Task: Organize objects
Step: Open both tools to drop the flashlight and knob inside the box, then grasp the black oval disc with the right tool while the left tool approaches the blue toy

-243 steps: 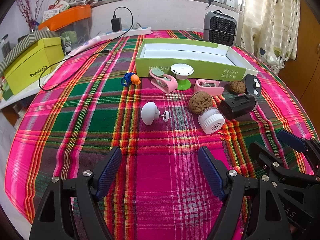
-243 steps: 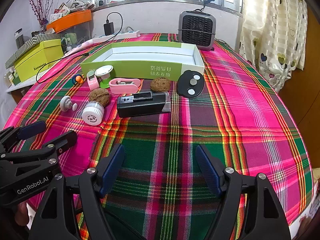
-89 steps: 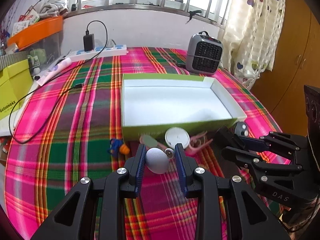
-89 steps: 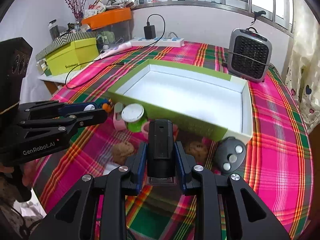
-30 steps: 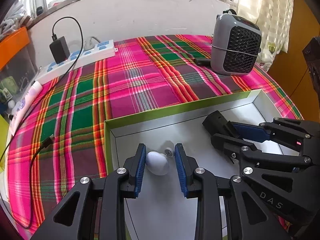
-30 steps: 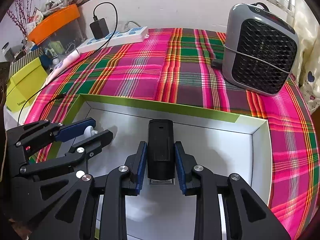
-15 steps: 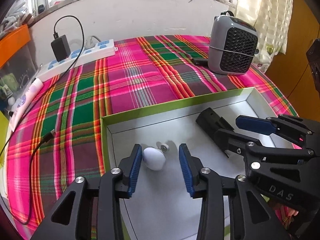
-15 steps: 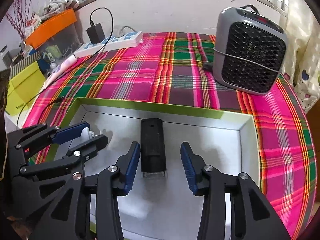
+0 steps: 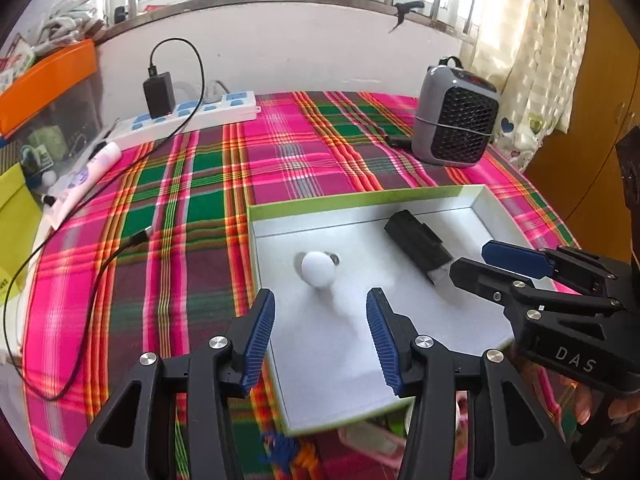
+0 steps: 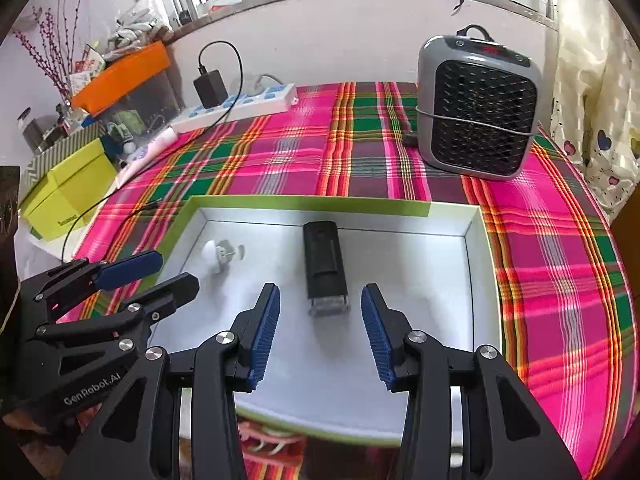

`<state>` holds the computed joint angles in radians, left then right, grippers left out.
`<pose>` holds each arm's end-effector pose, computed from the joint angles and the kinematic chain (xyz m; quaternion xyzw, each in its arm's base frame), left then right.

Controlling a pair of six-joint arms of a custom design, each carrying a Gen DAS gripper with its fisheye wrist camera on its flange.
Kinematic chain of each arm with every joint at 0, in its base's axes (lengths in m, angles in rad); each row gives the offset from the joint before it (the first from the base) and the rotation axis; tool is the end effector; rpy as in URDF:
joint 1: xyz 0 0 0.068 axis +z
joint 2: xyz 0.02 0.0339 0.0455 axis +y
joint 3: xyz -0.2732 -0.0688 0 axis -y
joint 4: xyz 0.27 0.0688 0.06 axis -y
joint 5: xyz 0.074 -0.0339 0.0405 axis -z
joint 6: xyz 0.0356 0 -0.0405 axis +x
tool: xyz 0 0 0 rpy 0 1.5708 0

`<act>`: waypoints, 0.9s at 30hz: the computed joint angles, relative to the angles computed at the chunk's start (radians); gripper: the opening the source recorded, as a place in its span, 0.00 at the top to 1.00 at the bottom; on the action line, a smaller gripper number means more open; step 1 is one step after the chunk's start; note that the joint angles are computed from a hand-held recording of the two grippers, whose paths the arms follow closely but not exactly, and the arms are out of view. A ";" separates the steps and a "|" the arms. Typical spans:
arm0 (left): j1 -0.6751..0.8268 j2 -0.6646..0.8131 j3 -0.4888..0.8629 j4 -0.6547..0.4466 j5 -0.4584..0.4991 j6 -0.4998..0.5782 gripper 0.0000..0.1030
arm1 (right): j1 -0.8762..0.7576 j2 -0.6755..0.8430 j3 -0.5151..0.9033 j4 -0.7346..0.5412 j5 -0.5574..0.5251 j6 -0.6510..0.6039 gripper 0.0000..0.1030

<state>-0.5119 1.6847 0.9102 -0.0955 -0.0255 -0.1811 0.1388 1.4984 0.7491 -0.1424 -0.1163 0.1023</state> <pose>0.3114 -0.1739 0.1552 0.1503 0.9271 -0.1053 0.3269 0.3039 0.0466 0.1609 -0.0365 0.9408 0.0944 0.3235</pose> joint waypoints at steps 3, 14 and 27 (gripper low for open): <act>-0.011 -0.046 -0.046 0.014 -0.016 -0.005 0.55 | 0.010 -0.047 -0.037 -0.002 0.014 0.009 0.58; -0.029 -0.202 -0.183 0.031 -0.011 -0.028 0.55 | 0.033 -0.197 -0.154 -0.003 0.021 0.054 0.58; 0.057 -0.366 -0.365 0.063 0.049 -0.057 0.55 | -0.001 -0.430 -0.319 -0.024 -0.013 0.016 0.58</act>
<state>-0.4553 1.3183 0.5453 -0.0323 0.0235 -0.2377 0.1374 1.0684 0.4297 -0.1660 -0.1295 0.1184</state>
